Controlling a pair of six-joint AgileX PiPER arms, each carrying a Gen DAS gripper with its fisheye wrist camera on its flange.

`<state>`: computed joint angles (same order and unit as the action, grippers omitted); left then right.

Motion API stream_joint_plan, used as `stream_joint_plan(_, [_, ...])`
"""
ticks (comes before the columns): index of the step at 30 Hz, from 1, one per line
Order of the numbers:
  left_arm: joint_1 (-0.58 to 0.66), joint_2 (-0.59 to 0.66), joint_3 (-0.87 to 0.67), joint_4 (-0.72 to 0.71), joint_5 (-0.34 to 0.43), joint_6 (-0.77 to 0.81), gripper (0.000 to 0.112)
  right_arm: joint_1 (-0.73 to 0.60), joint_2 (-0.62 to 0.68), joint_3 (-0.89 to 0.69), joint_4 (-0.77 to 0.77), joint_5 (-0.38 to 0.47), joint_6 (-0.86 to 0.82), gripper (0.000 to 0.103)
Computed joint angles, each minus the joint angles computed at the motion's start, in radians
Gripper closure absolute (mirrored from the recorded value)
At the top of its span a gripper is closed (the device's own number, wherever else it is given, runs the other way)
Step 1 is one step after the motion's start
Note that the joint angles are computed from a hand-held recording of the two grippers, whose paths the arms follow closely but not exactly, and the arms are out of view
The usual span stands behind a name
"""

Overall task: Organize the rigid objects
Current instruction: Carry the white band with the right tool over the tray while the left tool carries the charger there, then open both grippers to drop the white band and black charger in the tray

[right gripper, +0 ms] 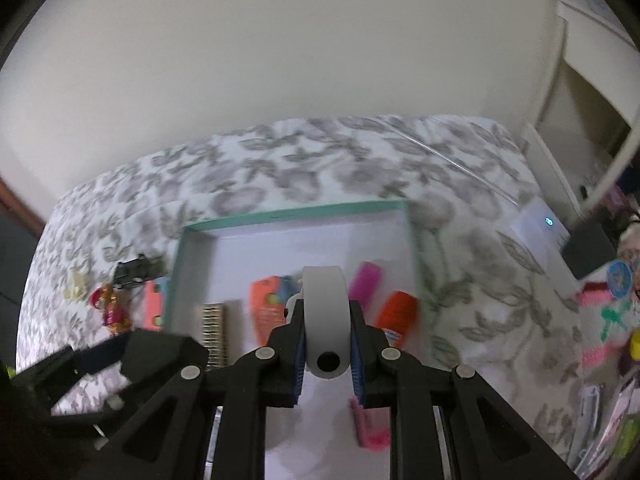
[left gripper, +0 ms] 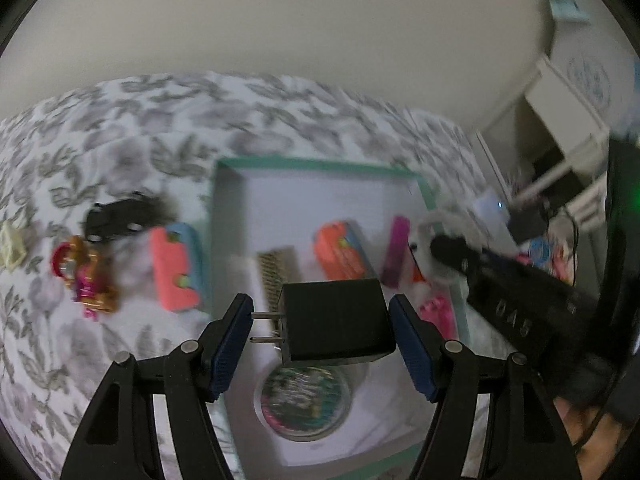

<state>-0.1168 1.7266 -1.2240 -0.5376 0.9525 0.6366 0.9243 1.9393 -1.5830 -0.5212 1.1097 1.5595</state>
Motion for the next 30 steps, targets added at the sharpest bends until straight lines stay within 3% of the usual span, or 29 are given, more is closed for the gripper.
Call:
stream_joint_plan(13, [-0.079,0.018,0.067,0.071,-0.079,-0.037,0.041,-0.033,0.059,0.02,0.101,-0.043,-0.072,0.083])
stream_joint_plan(30, [-0.049,0.039,0.024,0.085,-0.053,-0.074,0.04,-0.021,0.066,-0.028,0.074,0.009,-0.066,0.082])
